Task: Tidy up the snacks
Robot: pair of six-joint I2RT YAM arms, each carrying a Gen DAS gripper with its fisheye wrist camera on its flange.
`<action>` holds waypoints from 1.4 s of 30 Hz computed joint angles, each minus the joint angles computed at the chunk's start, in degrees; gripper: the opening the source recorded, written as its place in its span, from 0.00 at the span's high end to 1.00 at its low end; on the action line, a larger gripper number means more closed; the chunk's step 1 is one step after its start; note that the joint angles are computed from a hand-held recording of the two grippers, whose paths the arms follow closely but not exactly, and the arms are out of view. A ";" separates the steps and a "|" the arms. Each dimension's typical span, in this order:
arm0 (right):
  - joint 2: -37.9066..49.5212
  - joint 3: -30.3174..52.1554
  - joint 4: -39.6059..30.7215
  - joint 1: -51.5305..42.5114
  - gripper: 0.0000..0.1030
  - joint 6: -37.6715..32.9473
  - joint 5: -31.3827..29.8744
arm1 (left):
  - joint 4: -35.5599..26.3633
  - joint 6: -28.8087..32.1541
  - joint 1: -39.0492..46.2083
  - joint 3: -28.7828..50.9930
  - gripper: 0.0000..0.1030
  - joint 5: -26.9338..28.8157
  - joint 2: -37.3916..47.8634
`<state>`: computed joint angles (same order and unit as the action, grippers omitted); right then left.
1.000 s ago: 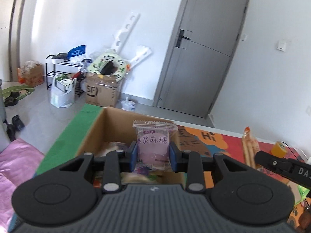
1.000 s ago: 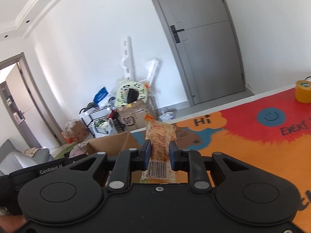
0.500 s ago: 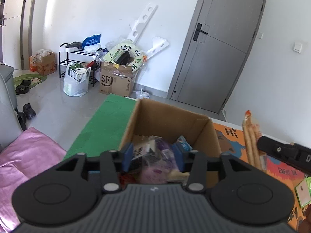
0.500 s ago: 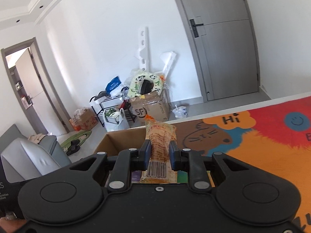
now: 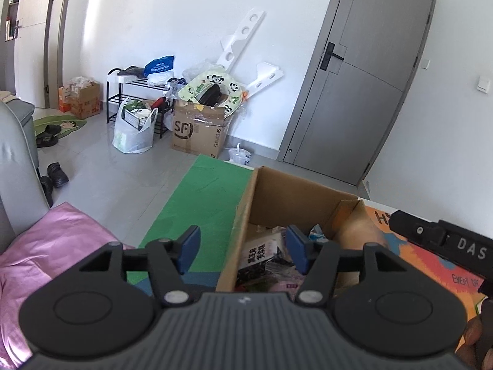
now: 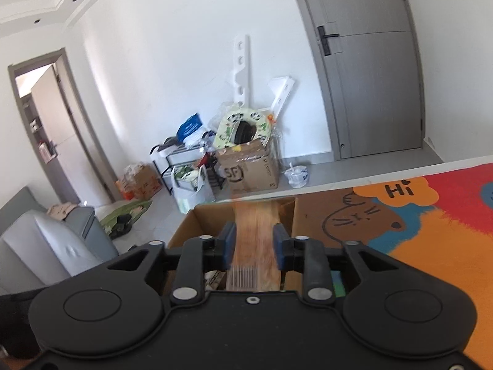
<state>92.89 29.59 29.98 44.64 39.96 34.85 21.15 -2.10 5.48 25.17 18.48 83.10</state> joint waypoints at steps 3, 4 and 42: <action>-1.46 -1.49 -0.56 0.68 0.55 1.19 1.55 | 1.45 -0.35 -0.55 -1.36 0.27 -0.69 -0.81; -2.03 -2.08 -0.93 0.89 0.52 1.72 1.82 | 1.82 -0.61 -0.91 -1.93 0.26 -1.06 -1.25; -26.25 -8.46 -63.23 36.09 0.00 55.69 29.22 | -24.54 4.13 -2.56 -15.44 0.00 7.03 -42.68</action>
